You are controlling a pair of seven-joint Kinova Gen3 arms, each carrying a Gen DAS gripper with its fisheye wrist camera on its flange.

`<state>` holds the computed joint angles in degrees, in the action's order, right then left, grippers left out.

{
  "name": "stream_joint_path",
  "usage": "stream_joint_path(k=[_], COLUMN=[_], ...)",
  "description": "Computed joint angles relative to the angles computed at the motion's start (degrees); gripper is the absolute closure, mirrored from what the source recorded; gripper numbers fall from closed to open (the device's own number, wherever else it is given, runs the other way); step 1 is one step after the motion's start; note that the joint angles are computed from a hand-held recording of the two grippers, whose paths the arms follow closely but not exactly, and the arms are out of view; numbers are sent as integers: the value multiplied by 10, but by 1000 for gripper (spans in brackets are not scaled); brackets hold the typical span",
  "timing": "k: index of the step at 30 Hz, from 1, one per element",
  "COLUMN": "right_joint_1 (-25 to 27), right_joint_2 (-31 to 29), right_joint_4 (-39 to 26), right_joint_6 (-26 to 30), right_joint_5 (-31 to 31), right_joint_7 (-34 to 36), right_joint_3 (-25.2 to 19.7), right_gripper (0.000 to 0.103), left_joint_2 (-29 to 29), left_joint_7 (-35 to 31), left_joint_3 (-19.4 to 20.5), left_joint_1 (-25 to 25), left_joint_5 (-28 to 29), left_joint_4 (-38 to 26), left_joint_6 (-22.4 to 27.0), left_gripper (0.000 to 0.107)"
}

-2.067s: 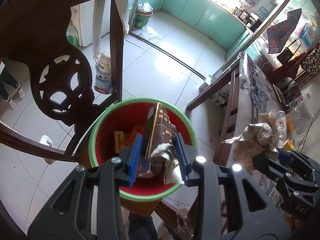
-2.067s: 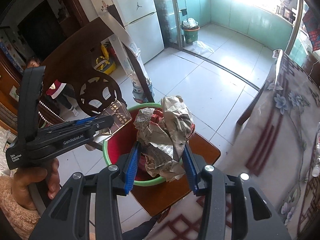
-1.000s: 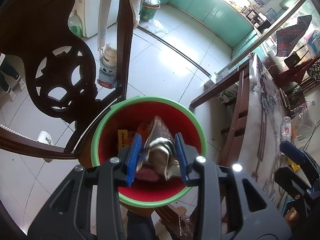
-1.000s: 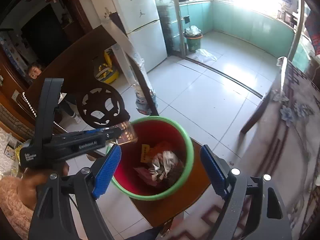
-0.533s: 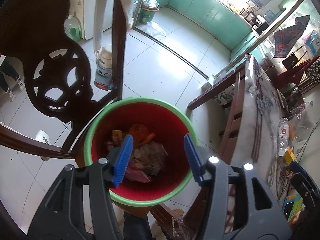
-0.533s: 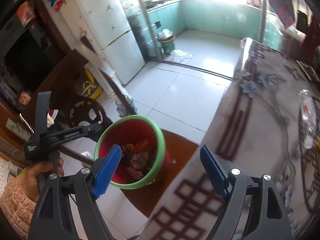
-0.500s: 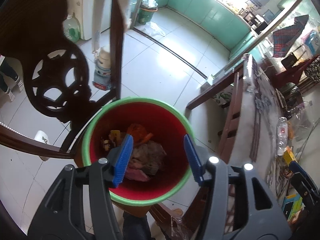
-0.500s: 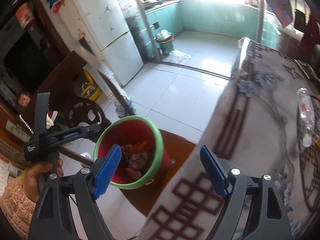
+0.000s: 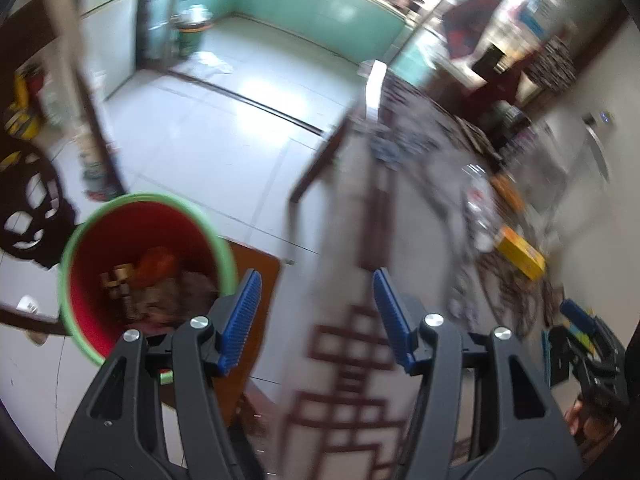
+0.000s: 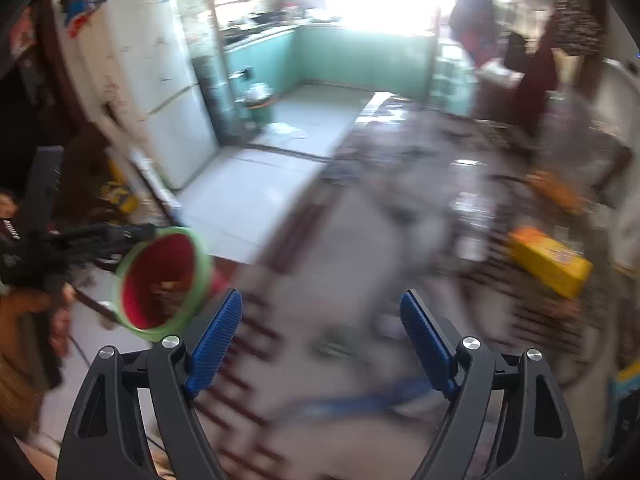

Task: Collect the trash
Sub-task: 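Move both open grippers back over the table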

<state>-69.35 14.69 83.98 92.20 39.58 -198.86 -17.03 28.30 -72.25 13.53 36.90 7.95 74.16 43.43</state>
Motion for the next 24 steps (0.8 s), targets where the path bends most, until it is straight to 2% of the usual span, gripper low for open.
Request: stream_joint_path(k=[3, 6, 9, 13, 15, 17, 21, 22, 24], right_joint_1=[-48, -51, -9, 38, 57, 45, -40, -51, -41], right_joint_2=[-47, -98, -158, -264, -318, -367, -419, -427, -459], right_joint_4=[52, 108, 169, 270, 323, 376, 477, 495, 526], right_joint_6=[59, 101, 116, 88, 50, 4, -89, -113, -159], right_joint_5=[-44, -82, -121, -164, -191, -203, -184, -180, -173], right_joint_7=[-70, -140, -181, -177, -164, -131, -111, -96, -55], right_joint_3=[19, -12, -75, -115, -95, -43, 61, 87, 116], right_gripper=[24, 24, 24, 24, 24, 24, 24, 24, 25], left_joint_2=[20, 40, 53, 89, 107, 130, 186, 200, 226], left_joint_7=[-2, 7, 29, 82, 110, 139, 178, 185, 194], left_joint_3=[11, 11, 1, -11, -24, -30, -35, -38, -44], left_joint_1=[32, 73, 114, 176, 209, 235, 273, 281, 296], left_joint_5=[-8, -18, -32, -53, -70, -77, -78, -77, -79], left_joint_4=[-37, -74, -104, -177, -215, -260, -366, -393, -446], left_joint_6=[15, 30, 35, 63, 75, 92, 135, 146, 168], left_gripper=[52, 52, 50, 50, 49, 48, 45, 45, 45])
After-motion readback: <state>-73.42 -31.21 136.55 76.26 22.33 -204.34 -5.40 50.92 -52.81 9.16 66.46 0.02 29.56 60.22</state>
